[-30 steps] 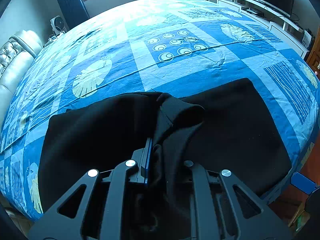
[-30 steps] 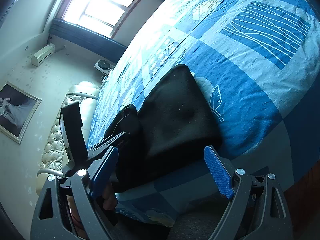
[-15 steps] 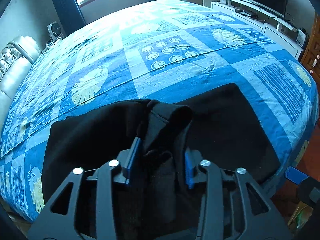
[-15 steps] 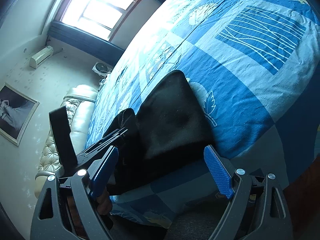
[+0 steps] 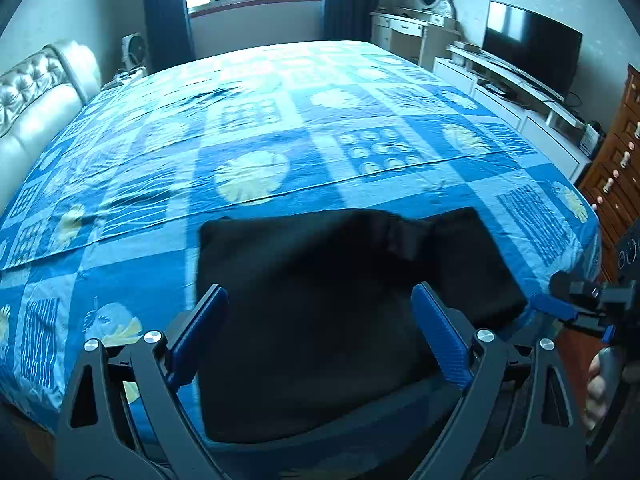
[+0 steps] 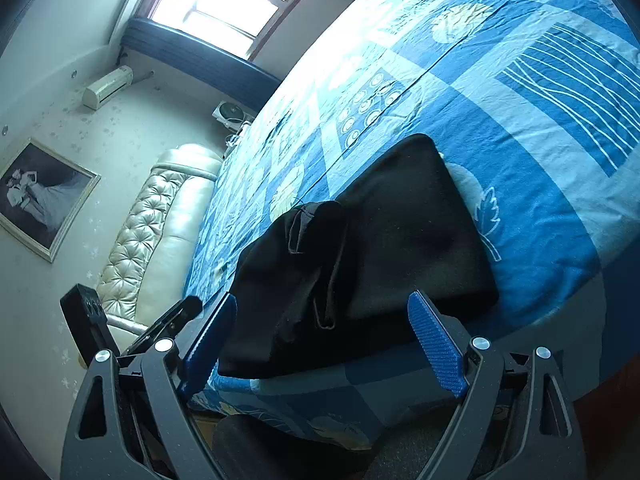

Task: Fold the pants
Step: 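Open the left gripper and release the folded pants, then grasp the folded end of the pants with the right gripper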

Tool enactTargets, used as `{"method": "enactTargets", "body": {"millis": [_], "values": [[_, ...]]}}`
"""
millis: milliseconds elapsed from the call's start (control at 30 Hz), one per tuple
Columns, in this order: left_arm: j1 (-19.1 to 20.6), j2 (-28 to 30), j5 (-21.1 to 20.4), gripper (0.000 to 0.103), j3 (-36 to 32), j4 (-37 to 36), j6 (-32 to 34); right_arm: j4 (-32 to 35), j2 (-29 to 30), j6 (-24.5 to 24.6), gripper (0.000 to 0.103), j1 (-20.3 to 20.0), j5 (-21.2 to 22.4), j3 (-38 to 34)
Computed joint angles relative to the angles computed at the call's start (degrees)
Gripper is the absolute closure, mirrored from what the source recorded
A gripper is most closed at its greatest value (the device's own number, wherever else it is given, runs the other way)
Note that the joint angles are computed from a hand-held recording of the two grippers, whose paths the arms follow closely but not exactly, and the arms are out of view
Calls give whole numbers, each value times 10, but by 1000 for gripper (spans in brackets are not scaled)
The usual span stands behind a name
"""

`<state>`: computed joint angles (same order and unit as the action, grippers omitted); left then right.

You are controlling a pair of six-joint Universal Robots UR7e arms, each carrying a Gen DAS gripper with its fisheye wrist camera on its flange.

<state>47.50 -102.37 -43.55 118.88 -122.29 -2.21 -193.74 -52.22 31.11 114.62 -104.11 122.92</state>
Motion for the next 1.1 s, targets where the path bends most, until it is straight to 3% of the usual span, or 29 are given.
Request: {"method": "enactTargets", "body": {"millis": [167,300,467,533,567,600,700,800,1100], "values": [[61,-35,42,10,-6,3,32,50,41,-7,16,-19,39,-59],[106,-45,18,10,-25,15,17,106,75,-6,16,-26,31,-106],[146,-56,-28,10,-31,3,-15,150,107,-42,18,-30,87,-143],[155,-56,-42,10,-29,3,-29,175,116,-46,35,-28,92,-159],[158,-57,-48,10,-28,7,-34,202,120,-45,59,-24,84,-170],[161,-58,-52,10,-27,10,-37,227,125,-41,71,-21,76,-180],[160,-62,-56,10,-21,18,-38,242,128,-56,84,-14,54,-188],[158,-66,-58,10,-19,17,-33,222,115,-72,89,-7,47,-183],[146,-56,-83,10,-17,18,-45,203,41,-123,90,24,-38,-158]]}}
